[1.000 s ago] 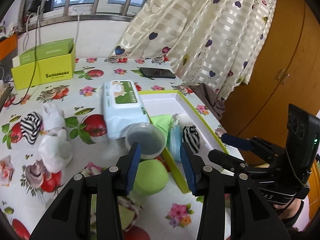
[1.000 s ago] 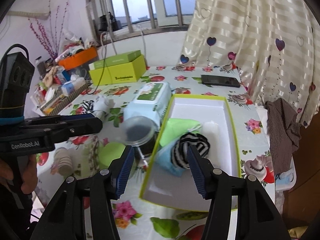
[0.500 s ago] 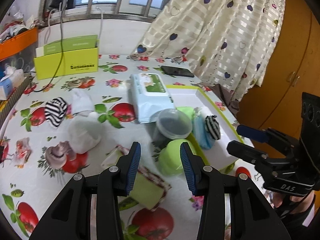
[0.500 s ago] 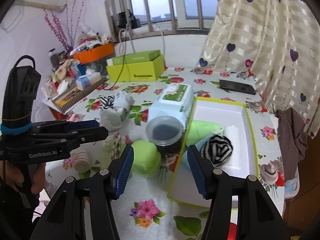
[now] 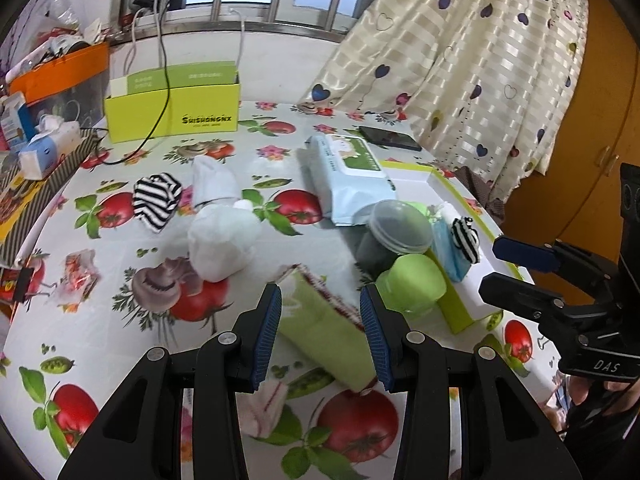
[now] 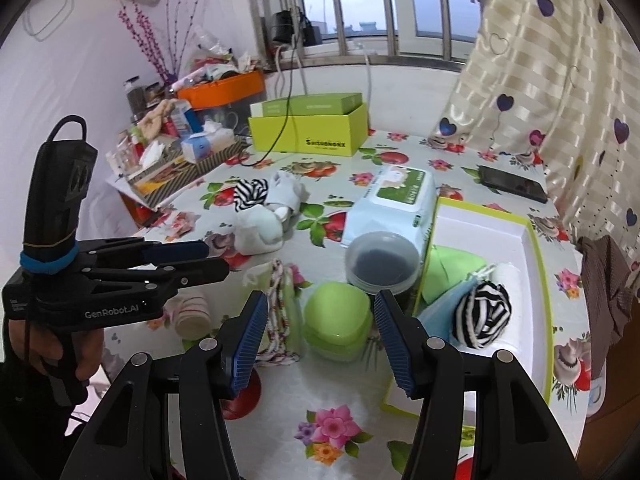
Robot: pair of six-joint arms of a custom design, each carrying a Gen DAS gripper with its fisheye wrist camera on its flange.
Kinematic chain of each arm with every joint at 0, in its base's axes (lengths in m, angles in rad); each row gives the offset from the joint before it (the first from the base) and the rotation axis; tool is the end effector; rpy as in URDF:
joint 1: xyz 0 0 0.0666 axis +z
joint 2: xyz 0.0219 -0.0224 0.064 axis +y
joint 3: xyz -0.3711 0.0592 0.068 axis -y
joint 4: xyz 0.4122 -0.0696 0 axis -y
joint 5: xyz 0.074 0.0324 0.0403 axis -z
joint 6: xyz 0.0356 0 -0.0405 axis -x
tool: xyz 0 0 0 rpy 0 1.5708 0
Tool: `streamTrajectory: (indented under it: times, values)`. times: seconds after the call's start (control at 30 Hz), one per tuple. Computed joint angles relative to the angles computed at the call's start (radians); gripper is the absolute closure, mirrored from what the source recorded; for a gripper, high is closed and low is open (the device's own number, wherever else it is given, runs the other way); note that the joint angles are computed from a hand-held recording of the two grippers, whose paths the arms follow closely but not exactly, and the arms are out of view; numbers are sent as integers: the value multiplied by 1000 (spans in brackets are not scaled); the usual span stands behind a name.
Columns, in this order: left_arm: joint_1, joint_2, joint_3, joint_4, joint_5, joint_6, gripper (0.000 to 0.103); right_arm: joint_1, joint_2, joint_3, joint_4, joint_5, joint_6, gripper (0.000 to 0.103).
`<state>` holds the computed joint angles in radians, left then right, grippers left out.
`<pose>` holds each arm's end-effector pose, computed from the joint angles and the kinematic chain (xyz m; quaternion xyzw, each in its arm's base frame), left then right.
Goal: Organize soft objects
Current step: 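Move both tools back from the tray toward the remaining soft items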
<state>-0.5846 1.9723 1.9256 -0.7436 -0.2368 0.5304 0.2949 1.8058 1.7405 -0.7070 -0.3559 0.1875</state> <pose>0.6028 -0.3894 0.3491 -0.0200 0.9192 -0.1072 0.3783 0.6304 0.2040 0.3737 -0.2834 0.8641 0.1834 0.3733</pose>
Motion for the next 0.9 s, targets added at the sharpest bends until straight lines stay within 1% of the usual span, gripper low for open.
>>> streamTrajectory:
  times: [0.27,0.47,0.8,0.9]
  values:
    - [20,-50,-82,18,-13,38,61,16,3,7,-16,-5,16,47]
    - [33,-88,-136,32,-39,54,61,25,10,20,-26,-14,27,47]
    - [77,-158,-250,36,-83,109,61,45,34,54,-58,-30,48,47]
    - [92,-175,-277,31,-99,131,61,58,46,69,-77,-38,67,47]
